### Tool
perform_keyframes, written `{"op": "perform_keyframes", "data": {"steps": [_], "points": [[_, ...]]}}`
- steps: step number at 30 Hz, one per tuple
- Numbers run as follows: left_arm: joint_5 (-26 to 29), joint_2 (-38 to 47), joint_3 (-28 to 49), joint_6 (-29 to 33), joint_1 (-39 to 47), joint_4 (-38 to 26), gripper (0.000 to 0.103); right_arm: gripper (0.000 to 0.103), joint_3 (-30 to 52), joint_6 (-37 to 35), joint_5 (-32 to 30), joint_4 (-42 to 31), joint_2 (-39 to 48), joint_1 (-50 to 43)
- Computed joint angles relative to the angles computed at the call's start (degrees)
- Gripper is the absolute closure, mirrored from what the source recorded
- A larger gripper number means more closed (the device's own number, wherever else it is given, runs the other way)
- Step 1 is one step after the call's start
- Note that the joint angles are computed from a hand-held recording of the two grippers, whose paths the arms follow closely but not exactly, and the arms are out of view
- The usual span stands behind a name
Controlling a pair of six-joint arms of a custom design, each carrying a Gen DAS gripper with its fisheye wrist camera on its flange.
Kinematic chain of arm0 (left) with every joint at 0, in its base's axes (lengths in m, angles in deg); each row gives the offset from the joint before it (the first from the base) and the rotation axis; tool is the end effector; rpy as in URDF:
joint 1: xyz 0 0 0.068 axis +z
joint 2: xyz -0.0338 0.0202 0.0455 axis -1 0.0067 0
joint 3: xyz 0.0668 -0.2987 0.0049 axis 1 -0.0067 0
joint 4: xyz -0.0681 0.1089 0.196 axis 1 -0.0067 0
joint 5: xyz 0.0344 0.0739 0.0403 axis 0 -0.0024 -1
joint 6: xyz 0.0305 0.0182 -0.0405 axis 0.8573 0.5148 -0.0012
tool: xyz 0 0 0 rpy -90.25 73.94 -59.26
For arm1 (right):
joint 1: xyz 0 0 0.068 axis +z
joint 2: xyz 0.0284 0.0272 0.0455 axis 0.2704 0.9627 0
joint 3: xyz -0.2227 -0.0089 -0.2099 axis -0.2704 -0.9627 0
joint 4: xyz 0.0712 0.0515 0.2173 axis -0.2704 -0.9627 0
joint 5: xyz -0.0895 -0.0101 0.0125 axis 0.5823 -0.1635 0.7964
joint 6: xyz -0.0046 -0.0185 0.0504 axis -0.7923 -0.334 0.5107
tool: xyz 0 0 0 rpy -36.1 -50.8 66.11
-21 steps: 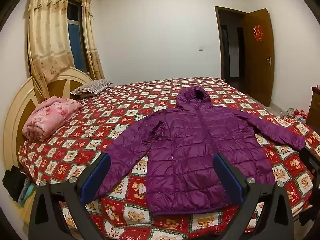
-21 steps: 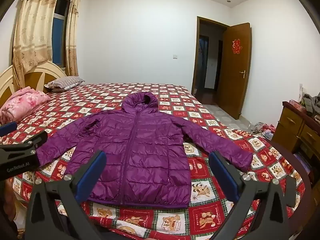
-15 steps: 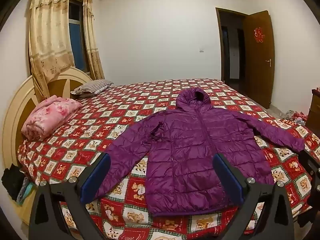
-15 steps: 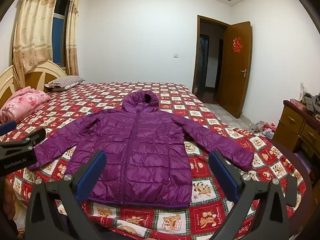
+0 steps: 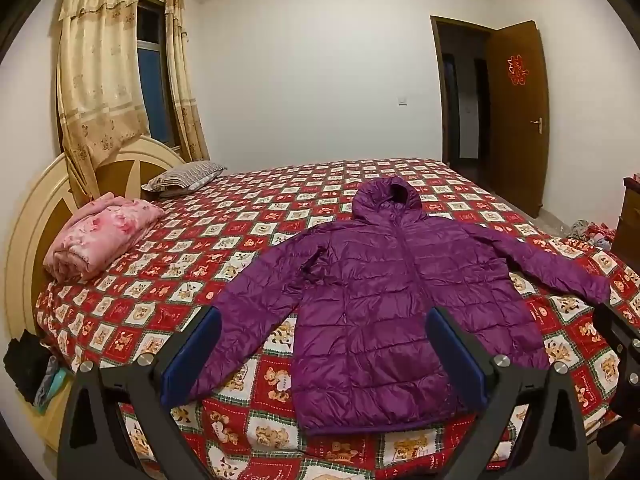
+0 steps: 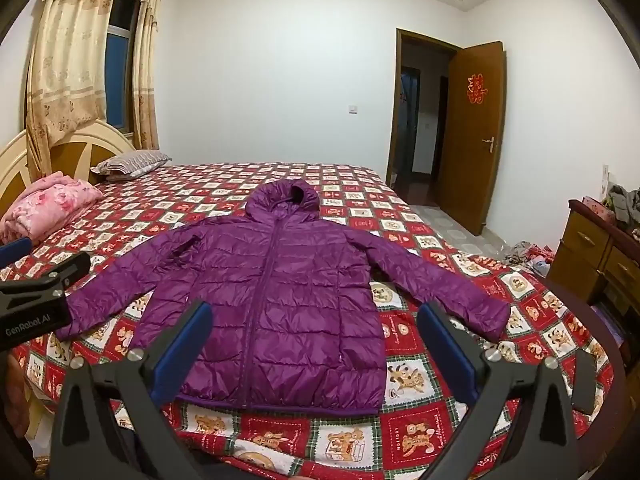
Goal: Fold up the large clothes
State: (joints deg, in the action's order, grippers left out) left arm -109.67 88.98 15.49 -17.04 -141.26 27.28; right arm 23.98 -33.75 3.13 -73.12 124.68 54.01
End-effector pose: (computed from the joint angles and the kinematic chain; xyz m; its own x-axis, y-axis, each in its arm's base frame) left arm 0.2109 -0.2219 0.2938 -0.4637 0.0344 -0.8853 -0.1101 0.9893 0.0961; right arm 0.2165 0.1447 0.2602 -0.4201 -0.0801 -0.9039 -0.0125 0.9965 -0.0825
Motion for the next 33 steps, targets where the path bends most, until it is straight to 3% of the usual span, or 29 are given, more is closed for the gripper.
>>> {"op": "perform_keyframes", "data": {"steps": [33], "points": [[0.3,-0.1,-1.9,0.4,0.6,2.4,0.001,0.0,-0.7,0.5,-0.1,1.1,1.1,0.5]]}}
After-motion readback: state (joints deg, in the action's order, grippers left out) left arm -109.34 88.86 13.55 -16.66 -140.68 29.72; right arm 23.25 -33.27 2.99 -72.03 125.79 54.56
